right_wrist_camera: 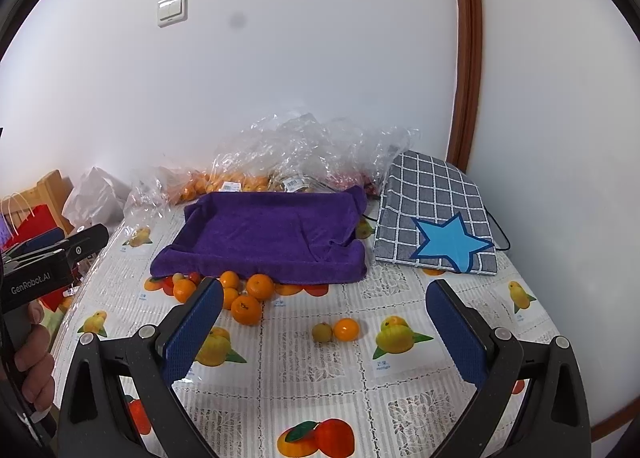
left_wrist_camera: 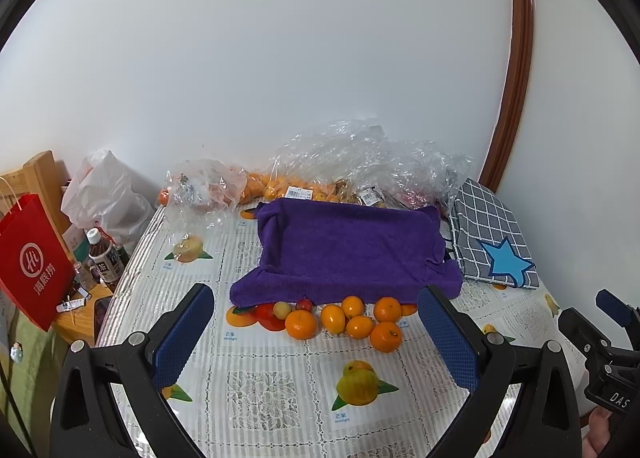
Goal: Organize fruits
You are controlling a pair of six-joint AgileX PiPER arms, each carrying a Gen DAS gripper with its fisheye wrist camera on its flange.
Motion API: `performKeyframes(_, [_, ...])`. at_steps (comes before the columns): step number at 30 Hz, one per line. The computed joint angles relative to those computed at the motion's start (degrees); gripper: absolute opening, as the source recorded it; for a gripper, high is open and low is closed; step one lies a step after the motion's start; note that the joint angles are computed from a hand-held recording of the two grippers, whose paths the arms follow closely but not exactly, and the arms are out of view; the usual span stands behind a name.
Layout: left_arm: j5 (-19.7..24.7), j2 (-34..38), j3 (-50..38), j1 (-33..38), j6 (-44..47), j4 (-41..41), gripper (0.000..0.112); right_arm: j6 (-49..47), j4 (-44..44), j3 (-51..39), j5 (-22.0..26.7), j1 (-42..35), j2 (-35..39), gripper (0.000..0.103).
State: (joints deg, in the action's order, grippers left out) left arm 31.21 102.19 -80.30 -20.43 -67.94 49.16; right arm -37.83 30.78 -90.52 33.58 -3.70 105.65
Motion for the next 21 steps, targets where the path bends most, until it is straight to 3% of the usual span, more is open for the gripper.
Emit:
performKeyframes(8, [-1.8,1.5,0.0,1.5,0.0,0.1,0.103,0.2,-0.6,-0.2,-0.3,0.7,0.9,0.1])
performKeyframes(21, [-6.0,7.9,0.6,5.6,-3.0,2.8,0.101,1.6,0.3,-5.3,0.8,0.9,10.1,0.1])
